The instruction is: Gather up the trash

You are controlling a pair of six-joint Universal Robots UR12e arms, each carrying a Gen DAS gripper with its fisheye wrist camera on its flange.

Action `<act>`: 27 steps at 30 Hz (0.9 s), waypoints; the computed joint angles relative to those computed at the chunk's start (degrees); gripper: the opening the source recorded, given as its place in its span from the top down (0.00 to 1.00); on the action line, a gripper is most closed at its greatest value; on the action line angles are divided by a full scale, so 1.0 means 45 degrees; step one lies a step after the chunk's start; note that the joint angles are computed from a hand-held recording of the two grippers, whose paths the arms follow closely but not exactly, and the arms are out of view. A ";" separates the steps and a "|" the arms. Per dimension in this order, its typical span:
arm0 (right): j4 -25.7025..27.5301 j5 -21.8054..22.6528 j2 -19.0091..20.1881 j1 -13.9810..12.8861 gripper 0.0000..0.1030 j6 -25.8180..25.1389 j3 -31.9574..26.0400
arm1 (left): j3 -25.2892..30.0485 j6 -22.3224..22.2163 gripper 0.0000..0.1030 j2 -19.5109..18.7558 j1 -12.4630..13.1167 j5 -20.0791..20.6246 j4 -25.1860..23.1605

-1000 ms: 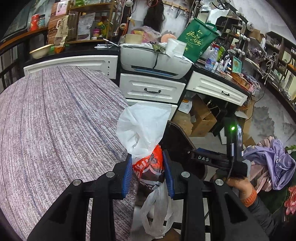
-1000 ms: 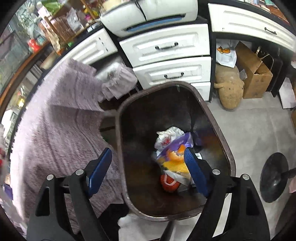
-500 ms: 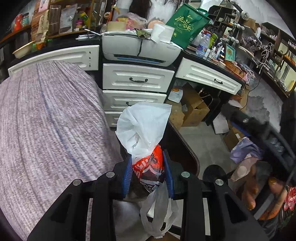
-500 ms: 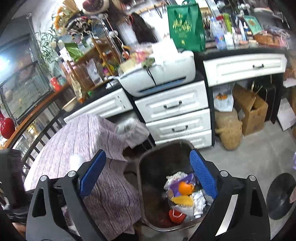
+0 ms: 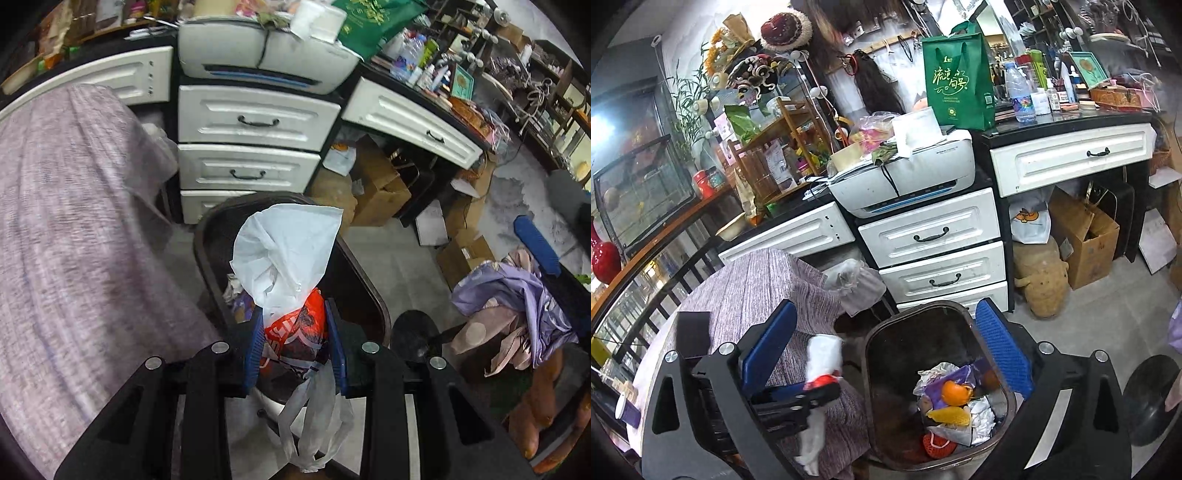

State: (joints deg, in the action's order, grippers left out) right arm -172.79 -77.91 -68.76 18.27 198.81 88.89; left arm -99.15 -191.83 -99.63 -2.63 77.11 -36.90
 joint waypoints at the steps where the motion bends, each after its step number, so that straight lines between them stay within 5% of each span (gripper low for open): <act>1: -0.0041 0.0016 -0.0015 -0.0016 0.07 0.0002 0.0023 | 0.0069 0.0034 0.70 -0.0068 -0.0023 0.0010 -0.0064; 6: -0.0181 0.0179 -0.0028 -0.0066 0.07 0.0173 0.0080 | 0.0363 0.0234 0.66 -0.0389 -0.0209 -0.0003 -0.0212; 11: -0.0232 0.0352 -0.0019 -0.0132 0.07 0.0406 0.0104 | 0.0310 0.0461 0.32 -0.0438 -0.0369 0.0264 0.0137; 16: -0.0338 0.0172 -0.0080 -0.0098 0.07 0.0483 0.0153 | 0.0048 0.0384 0.22 -0.0200 -0.0400 0.0566 0.0686; 22: -0.0894 -0.0389 -0.0294 0.0039 0.05 0.0148 0.0278 | -0.0761 0.0914 0.06 0.0505 -0.0636 0.1917 0.2825; 27: -0.0929 -0.0361 -0.0478 0.0166 0.05 -0.0160 0.0343 | -0.1511 0.1068 0.05 0.1168 -0.0705 0.3183 0.4394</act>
State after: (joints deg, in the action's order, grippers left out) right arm -176.97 -79.54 -70.91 19.02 198.09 90.43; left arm -105.95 -187.02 -94.37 -5.80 91.43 -17.12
